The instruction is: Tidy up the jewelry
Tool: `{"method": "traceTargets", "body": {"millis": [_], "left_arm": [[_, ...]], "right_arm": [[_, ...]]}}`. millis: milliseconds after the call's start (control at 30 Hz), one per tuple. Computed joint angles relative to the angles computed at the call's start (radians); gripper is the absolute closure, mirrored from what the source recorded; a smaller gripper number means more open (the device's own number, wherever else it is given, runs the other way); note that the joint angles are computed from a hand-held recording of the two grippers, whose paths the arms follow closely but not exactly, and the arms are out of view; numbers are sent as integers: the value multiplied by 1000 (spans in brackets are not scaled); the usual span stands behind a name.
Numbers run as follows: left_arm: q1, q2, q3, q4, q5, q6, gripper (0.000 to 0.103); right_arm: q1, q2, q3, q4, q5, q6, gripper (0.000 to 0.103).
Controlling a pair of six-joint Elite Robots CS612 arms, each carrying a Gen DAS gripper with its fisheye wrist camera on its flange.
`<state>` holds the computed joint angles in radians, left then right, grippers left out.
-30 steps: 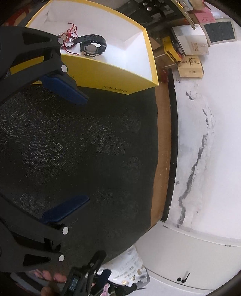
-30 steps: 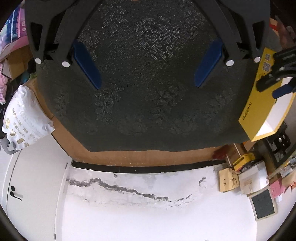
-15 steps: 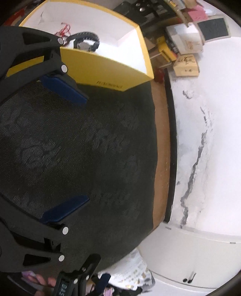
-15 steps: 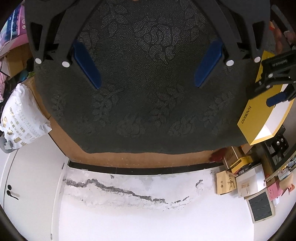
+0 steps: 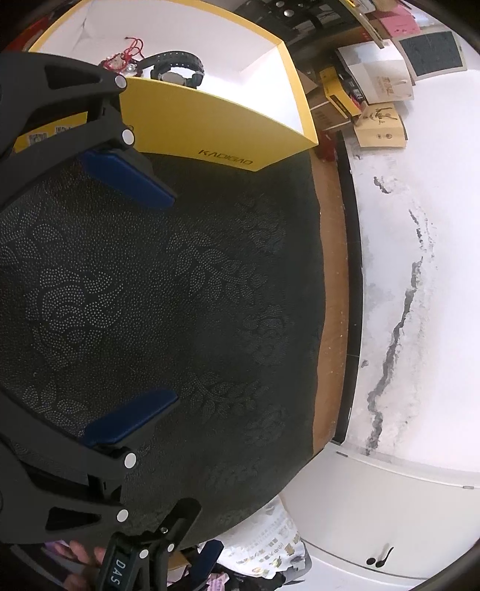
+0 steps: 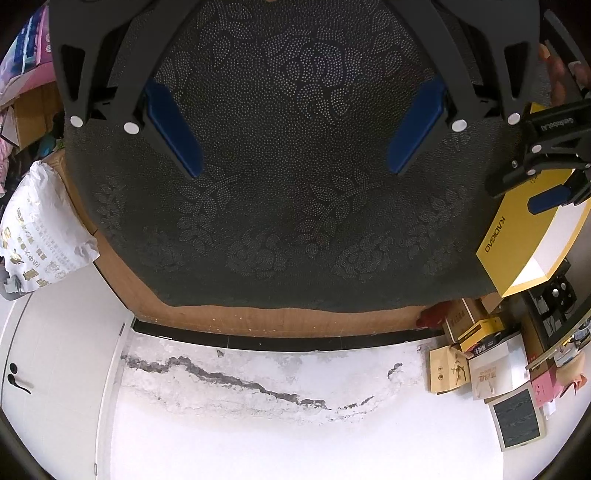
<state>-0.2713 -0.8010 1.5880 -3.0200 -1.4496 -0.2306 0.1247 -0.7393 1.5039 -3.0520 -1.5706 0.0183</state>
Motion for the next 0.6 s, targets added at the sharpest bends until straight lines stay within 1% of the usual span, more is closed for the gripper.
{"method": "traceTargets", "body": {"millis": [600], "left_arm": [[-2,1,-1,8,13,-6,7]], "right_arm": [[2,6,-8,-4,2,-5,6]]}}
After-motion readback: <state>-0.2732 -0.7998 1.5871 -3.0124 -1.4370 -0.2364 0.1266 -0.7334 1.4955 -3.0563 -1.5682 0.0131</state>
